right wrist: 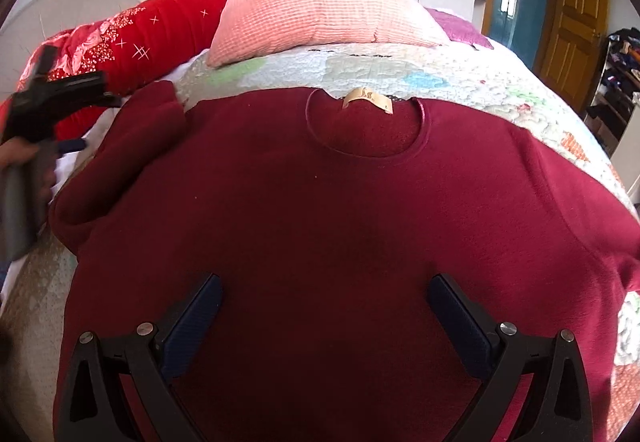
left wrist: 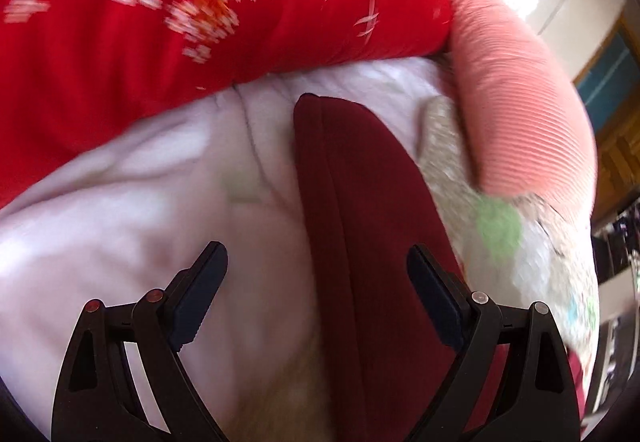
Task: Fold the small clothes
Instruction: 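Grasp the sleeve nearest the left gripper and lift it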
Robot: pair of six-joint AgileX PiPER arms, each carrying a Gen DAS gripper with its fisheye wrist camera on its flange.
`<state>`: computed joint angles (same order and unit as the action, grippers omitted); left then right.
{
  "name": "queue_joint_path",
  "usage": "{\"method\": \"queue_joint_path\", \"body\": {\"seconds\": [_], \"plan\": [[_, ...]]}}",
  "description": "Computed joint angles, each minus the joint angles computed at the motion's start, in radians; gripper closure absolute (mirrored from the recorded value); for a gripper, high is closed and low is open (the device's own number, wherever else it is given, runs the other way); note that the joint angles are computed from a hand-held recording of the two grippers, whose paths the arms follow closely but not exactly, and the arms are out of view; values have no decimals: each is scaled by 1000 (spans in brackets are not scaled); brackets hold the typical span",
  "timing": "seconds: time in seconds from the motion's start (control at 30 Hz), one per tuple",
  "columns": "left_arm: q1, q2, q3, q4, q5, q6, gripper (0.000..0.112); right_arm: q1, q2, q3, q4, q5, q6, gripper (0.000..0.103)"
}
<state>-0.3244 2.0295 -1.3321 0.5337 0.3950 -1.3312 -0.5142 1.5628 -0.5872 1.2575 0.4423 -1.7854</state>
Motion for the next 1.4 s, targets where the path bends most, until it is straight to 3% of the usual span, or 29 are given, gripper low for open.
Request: {"method": "queue_joint_path", "body": {"seconds": [0.07,0.1,0.13,0.2,0.27,0.4,0.5,0.63,0.7,0.77,0.83,0.9,0.97,1.03,1.1,1.17,1.27,1.33,1.4], "plan": [[11,64,-79,-80,15,101,32,3,4,0,19,-2,-18,0],[-4,90,-122,-60,61,111,40,2,3,3,27,-1,-27,0],[-27,112,-161,-4,105,108,59,7,4,4,32,-4,-30,0],[-54,104,-163,36,109,109,87,10,7,2,36,-2,-30,0],[-88,67,-143,134,166,44,102,9,13,-4,31,3,-23,0],[-110,-159,60,316,177,-121,103,7,14,-5,31,9,-22,0],[-150,-419,281,484,292,-314,103,2,14,-6,27,16,-19,0],[-181,-652,501,528,380,-460,103,6,6,-1,19,9,-12,0],[-175,-670,557,506,388,-494,103,11,7,-3,10,3,0,0],[-124,-677,595,436,323,-469,104,22,7,-11,-26,-8,41,0],[-157,-678,600,427,340,-502,104,18,1,-40,-153,19,167,0],[-285,-696,570,467,463,-545,104,-32,-20,-69,-281,101,273,0],[-455,-678,494,523,635,-570,104,-123,-43,-80,-299,207,262,0],[-626,-622,384,594,760,-577,104,-219,-49,-105,-325,295,248,0],[-761,-536,277,652,809,-559,104,-270,-46,-131,-359,308,265,0],[-818,-444,190,665,700,-528,104,-345,-27,-180,-359,341,273,0],[-807,-271,84,607,400,-538,104,-429,20,-271,-382,389,321,0],[-768,-138,0,500,200,-462,103,-465,51,-331,-393,393,357,0],[-728,-19,-71,303,26,-278,103,-500,89,-394,-412,410,396,0]]}}
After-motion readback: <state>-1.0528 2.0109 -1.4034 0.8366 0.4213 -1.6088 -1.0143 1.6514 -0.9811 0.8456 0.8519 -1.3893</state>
